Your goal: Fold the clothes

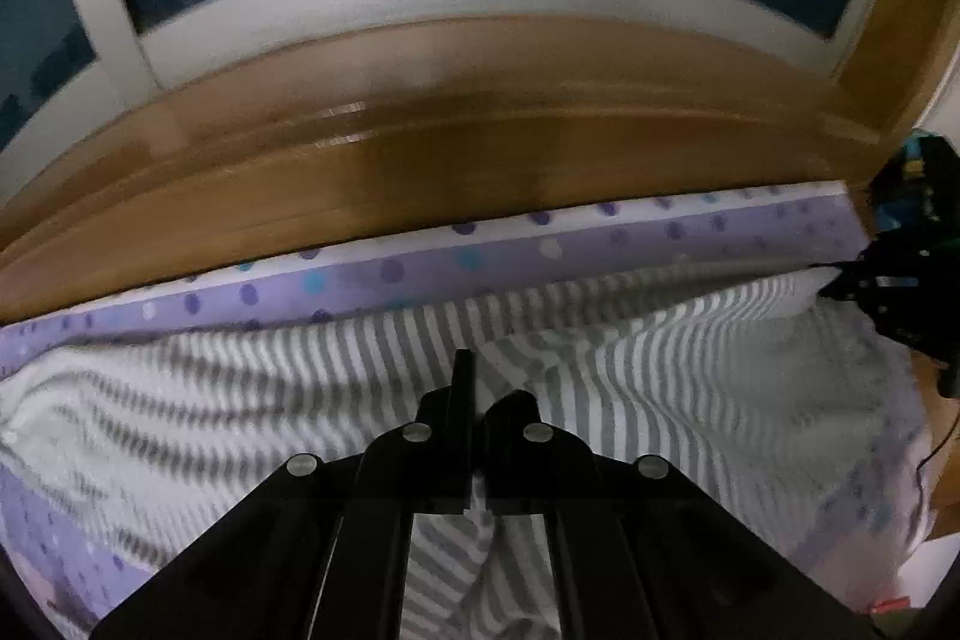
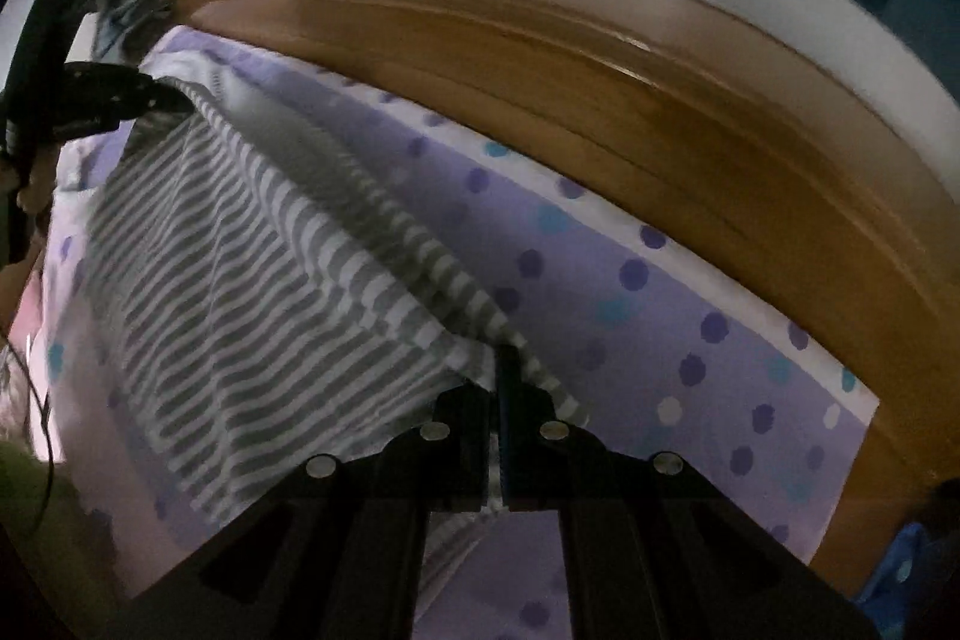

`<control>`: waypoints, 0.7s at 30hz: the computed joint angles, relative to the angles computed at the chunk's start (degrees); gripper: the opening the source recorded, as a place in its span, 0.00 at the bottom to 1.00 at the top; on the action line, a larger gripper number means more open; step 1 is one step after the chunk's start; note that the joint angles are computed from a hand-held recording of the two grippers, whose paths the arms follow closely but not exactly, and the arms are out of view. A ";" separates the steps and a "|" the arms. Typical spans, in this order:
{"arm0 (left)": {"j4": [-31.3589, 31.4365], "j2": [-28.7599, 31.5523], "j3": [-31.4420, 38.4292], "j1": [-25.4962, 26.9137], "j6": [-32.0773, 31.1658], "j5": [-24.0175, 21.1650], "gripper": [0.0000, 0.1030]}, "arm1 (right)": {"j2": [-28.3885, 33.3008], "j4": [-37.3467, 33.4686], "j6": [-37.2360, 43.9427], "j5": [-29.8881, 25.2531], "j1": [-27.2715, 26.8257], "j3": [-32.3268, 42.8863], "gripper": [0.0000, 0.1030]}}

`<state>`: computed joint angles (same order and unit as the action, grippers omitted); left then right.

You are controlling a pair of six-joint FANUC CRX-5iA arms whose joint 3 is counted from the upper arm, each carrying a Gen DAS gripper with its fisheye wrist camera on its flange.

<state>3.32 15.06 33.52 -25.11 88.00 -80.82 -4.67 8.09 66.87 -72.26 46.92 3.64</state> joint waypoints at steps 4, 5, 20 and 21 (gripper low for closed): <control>-0.07 2.66 -0.05 0.23 1.36 0.54 0.02 | 1.70 2.92 -1.52 -0.04 0.51 -0.04 0.03; 0.18 2.41 -0.87 0.33 1.76 1.46 0.02 | 1.70 3.25 -1.94 -0.44 0.68 0.14 0.05; -1.56 -1.22 -6.19 -1.16 2.75 5.31 0.03 | -5.38 10.07 -13.03 -0.35 5.64 -1.89 0.31; -1.17 -1.40 -6.38 -1.02 2.69 5.30 0.03 | -4.60 8.24 -11.62 0.57 5.86 -1.34 0.29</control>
